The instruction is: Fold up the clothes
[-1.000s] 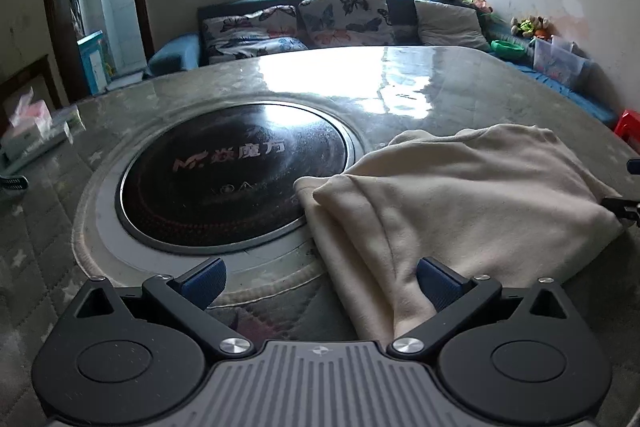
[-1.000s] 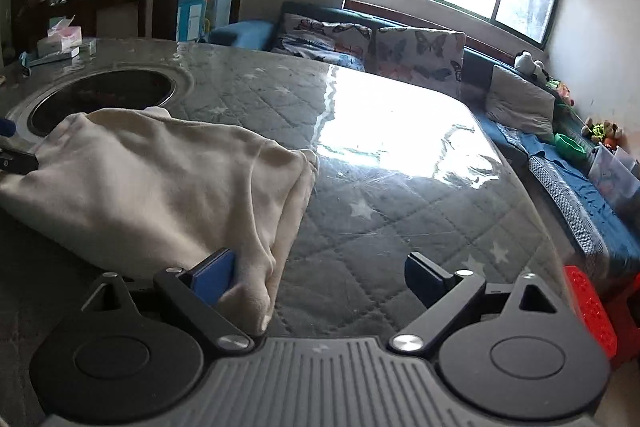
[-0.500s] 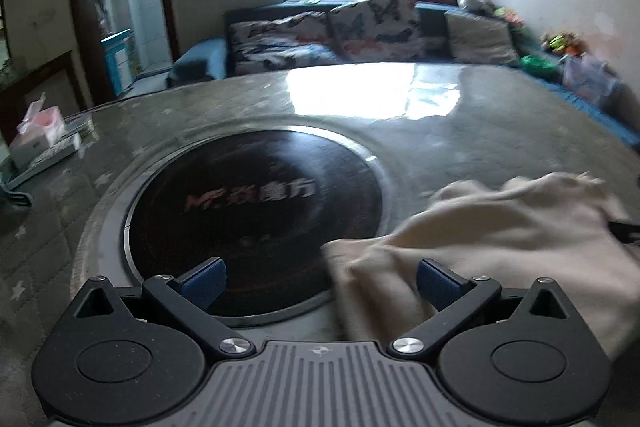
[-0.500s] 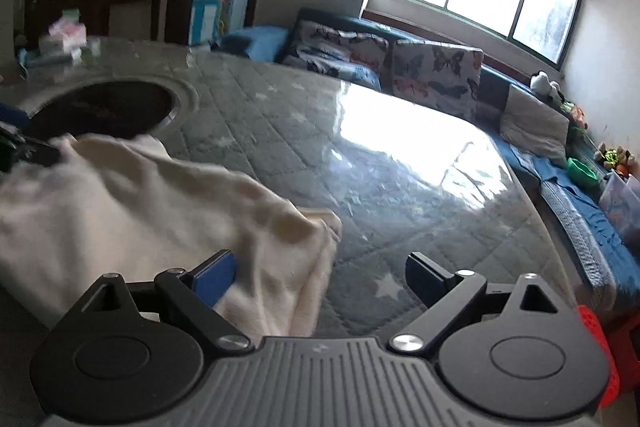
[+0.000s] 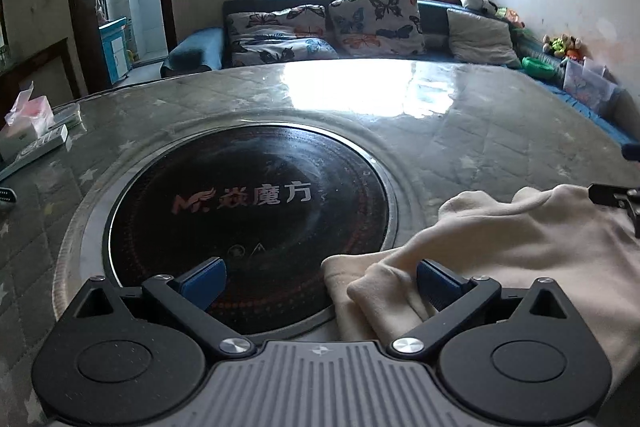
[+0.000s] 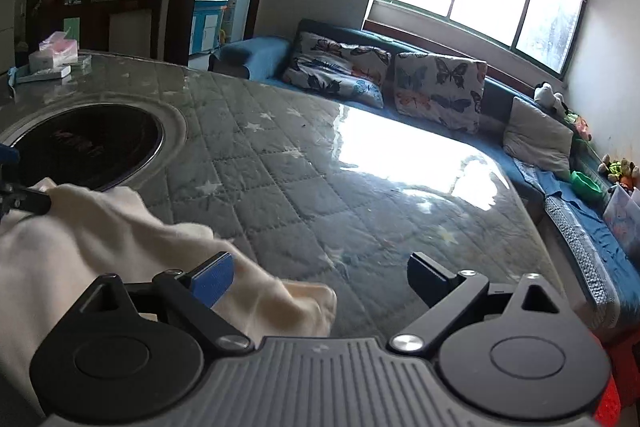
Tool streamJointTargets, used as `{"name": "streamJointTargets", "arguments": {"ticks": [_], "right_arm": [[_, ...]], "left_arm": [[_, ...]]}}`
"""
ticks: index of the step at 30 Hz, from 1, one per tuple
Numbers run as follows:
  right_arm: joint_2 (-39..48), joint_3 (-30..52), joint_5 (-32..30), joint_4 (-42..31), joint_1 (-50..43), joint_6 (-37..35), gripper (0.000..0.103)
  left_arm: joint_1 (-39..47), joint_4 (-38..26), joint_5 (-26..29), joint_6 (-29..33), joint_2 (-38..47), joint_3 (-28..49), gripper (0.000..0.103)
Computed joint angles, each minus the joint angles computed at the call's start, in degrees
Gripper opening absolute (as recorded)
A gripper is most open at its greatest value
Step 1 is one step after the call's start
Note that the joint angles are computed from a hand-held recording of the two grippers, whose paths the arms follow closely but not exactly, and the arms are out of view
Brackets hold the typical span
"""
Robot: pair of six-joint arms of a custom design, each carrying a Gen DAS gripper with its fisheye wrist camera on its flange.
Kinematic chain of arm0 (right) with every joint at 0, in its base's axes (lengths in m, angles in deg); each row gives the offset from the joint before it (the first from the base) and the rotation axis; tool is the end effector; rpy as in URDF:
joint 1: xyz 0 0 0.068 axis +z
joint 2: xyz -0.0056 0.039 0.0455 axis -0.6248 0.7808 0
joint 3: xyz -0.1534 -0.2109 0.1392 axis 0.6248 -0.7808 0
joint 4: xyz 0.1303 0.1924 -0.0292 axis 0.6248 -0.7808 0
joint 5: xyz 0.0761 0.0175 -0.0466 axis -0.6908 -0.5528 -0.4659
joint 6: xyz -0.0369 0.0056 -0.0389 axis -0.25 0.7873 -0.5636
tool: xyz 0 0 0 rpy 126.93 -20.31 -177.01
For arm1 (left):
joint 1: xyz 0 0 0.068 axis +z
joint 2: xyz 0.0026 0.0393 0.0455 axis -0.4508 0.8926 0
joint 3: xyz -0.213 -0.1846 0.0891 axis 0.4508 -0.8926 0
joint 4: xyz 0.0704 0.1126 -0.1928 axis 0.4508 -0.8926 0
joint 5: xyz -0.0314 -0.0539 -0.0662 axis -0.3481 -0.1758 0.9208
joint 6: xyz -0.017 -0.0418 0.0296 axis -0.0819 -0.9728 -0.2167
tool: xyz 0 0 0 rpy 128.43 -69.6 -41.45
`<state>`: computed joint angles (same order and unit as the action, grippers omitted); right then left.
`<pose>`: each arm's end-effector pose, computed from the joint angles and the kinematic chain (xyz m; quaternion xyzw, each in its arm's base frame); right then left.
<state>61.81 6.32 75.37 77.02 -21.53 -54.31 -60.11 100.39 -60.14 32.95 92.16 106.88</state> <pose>0.2014 0.0465 0.1322 -0.0053 0.8920 -0.1148 0.4372 0.3019 -0.1956 0.1525 0.2277 0.8841 -0.0963 0.3967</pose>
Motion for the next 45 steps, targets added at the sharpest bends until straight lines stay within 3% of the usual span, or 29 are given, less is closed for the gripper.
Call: {"name": "streamJointTargets", "arguments": {"ticks": [4,12,25,35,45], "right_arm": [[7.3,3.7,0.1,0.8,-1.6,-1.2,0.096],[5.1,3.3,-1.1,2.2,0.0,0.6,0.097],[13.8,11.4,-1.6,0.3,4.2,-0.1,0.097],[5.2,6.3,1.6,-1.4,9.1,1.0,0.097],[-5.0,2.0,9.5,-9.9,22.9,7.7,0.100]], "left_arm": [[0.3,-0.2,0.0,-0.2,1.1,0.9,0.103],[-1.1,-0.7,1.6,-0.8,0.2,2.1,0.103],[-3.4,-7.1,0.8,-1.3,5.7,11.2,0.103],[-3.5,-7.9,-0.3,-2.5,1.8,7.8,0.103],[-4.0,-5.5,-2.1,-4.0,-5.6,-1.2,0.103]]}}
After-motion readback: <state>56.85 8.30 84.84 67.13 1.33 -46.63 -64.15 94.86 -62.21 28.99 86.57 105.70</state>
